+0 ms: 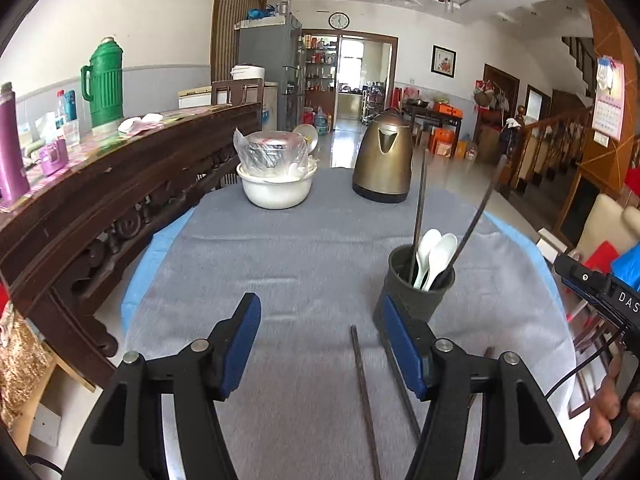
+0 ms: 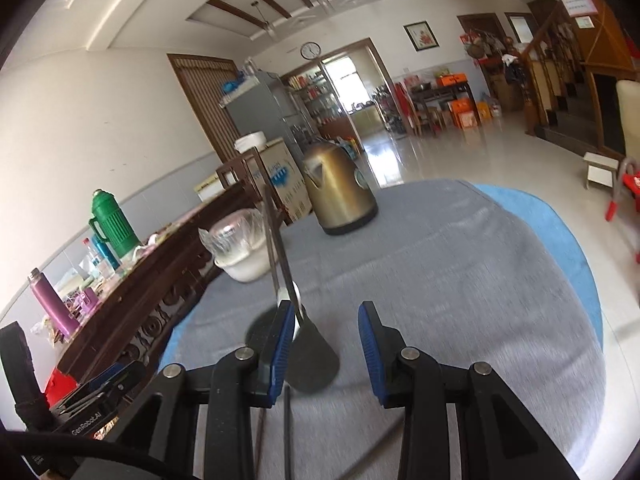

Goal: Organize utensils
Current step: 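Release the chopsticks into the gray cup with both tools and withdraw, then move the right tool down to a brown chopstick lying on the cloth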

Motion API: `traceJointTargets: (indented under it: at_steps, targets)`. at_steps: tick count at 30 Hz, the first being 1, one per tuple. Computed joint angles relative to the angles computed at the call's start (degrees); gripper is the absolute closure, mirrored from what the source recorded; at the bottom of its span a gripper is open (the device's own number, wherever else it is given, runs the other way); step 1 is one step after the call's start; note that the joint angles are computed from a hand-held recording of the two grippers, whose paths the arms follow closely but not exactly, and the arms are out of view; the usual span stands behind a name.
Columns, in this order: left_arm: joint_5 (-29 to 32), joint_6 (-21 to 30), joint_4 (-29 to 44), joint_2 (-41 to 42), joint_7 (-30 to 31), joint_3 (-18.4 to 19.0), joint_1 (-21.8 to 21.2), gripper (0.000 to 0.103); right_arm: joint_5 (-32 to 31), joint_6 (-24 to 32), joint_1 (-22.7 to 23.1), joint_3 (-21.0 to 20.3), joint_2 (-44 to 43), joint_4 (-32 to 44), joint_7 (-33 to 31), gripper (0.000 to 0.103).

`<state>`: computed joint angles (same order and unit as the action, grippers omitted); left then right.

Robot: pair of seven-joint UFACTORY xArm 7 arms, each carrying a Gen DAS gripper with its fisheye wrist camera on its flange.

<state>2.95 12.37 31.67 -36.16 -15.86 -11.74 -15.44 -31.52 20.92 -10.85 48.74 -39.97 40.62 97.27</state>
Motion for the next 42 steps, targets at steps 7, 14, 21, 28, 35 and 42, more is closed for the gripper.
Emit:
traceJointTargets:
  at_steps: [7,14,21,28,35,42]
  targets:
    - [3.63,2.39,-3.01,-8.08,-1.66,-3.92,2.40,0.036,1.98,3.95,5.93,-1.69,-1.97,-1.82,-0.29,0.067]
    - [5.07,5.21,-5.20,-14.47,-1.55,-4.76,1.55,0.035,3.16,7.17,10.13,-3.13,-3.44,-2.26,0.29,0.067]
    - [5.79,7.80,-6.25,-18.23,-1.50,-5.18,1.64,0.035,2.82,10.03,11.69,-2.71,-4.09,-0.27,-0.29,0.067]
    - [6.63,10.18,-7.45,-21.43,-1.12,-5.32,1.97,0.035,2.80,11.20,12.37,-1.96,-2.58,1.60,-0.89,0.067]
    - [6.60,11.97,-8.38,-22.07,-0.39,-4.88,1.80,0.034,2.28,10.87,12.65,-1.92,0.16,2.47,-0.39,0.067]
    - [5.14,15.52,-9.37,-21.31,1.35,-2.78,-0.23,0.034,1.98,6.51,13.89,-4.17,5.15,1.28,1.43,0.067]
